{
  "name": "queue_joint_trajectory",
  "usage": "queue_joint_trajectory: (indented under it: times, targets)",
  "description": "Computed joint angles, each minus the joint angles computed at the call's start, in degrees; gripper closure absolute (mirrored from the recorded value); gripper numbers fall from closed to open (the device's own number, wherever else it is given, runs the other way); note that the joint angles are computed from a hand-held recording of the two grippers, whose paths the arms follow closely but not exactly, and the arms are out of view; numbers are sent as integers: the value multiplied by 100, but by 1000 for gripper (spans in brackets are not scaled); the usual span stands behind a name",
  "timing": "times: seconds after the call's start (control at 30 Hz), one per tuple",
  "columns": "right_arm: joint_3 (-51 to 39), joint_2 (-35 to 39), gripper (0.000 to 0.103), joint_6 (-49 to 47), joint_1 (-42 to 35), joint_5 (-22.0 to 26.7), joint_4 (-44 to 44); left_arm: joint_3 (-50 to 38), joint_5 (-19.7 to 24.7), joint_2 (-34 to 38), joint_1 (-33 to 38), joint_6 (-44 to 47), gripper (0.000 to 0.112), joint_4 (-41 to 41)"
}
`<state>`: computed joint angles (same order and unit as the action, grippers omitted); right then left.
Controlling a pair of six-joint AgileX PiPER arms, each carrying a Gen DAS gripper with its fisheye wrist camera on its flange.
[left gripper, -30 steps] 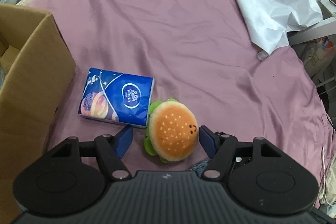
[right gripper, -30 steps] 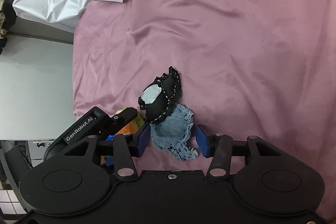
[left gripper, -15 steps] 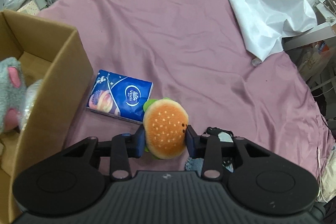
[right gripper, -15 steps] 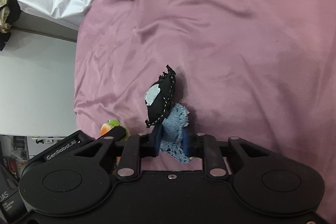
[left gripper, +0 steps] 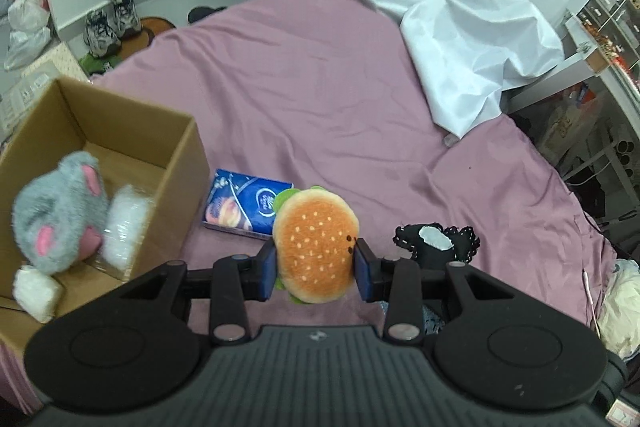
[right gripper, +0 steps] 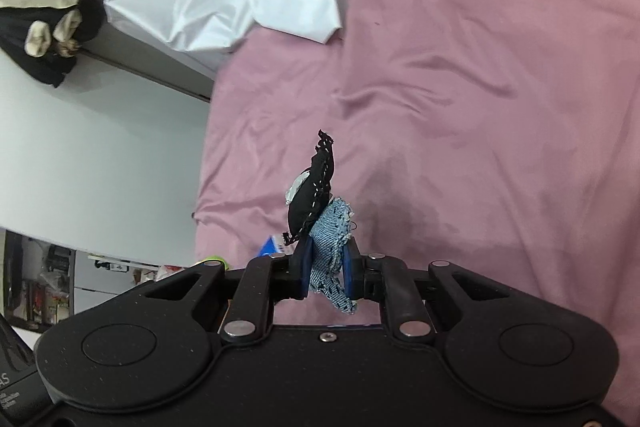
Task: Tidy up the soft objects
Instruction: 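Carry both plushes over the box and open both grippers to drop them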
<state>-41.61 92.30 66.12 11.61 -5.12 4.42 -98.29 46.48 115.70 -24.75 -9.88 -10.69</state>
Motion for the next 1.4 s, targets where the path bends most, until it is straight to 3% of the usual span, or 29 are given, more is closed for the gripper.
queue_joint_trajectory:
  times: [0.13,0.3,0.83,1.3,1.4]
  targets:
    - [41,-155,88,-1410,123,-144,1249,190,-22,-334,101,96,75,-30]
    - [117,-384,88,-2258,300,-413,1897,343,-43,-687,286,177,75,28]
    - [-26,-584,88,-3355,921,-988,2513,811,-77,-1519,1269,814,75,-396]
    - [-462,-403,87,-4471,1465,-942,3272,1044,112,-1504,2033,1514,75,-957]
    - [-606,-300,87,-5114,1617,-898,3870,1088,167,-1444,2191,1657,74,-1048]
